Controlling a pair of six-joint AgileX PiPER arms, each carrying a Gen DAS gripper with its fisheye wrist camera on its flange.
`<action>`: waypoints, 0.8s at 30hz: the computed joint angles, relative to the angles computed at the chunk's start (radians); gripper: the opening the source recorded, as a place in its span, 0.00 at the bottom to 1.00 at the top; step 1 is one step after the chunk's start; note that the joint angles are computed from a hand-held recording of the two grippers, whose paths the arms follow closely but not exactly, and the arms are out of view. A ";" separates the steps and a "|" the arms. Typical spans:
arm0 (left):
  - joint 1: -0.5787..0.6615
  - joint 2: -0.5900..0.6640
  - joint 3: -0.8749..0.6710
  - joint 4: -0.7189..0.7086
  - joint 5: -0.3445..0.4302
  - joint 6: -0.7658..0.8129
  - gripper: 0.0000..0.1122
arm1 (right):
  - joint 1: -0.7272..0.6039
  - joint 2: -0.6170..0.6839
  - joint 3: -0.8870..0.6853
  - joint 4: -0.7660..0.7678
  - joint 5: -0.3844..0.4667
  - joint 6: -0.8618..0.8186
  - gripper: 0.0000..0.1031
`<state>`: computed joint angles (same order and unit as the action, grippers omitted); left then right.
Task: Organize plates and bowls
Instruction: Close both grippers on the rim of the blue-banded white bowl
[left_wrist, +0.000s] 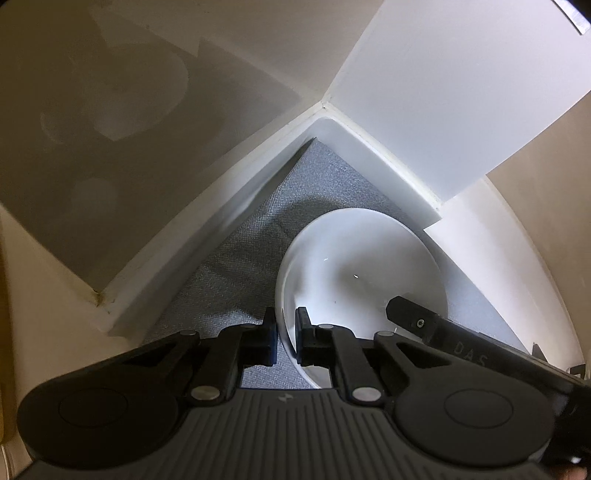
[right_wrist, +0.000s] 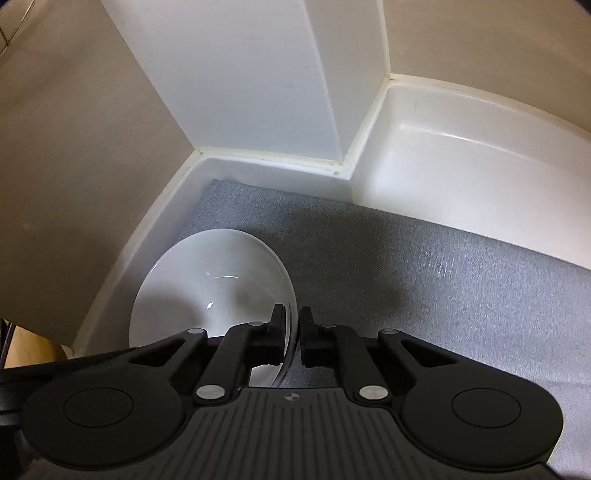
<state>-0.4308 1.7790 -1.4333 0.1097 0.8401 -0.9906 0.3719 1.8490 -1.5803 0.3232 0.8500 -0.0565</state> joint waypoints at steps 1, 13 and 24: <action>-0.003 -0.005 0.001 0.006 0.002 -0.002 0.08 | 0.000 -0.005 0.003 0.002 0.001 -0.001 0.08; -0.033 -0.120 0.003 0.026 0.054 0.025 0.08 | 0.011 -0.154 0.080 -0.019 -0.018 -0.001 0.09; -0.130 -0.265 0.041 0.073 0.125 0.026 0.08 | 0.003 -0.368 0.202 -0.011 0.011 -0.020 0.10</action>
<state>-0.5610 1.5145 -1.3923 0.1829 0.9646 -0.9649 0.3747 1.4807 -1.3780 0.3123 0.8615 -0.0763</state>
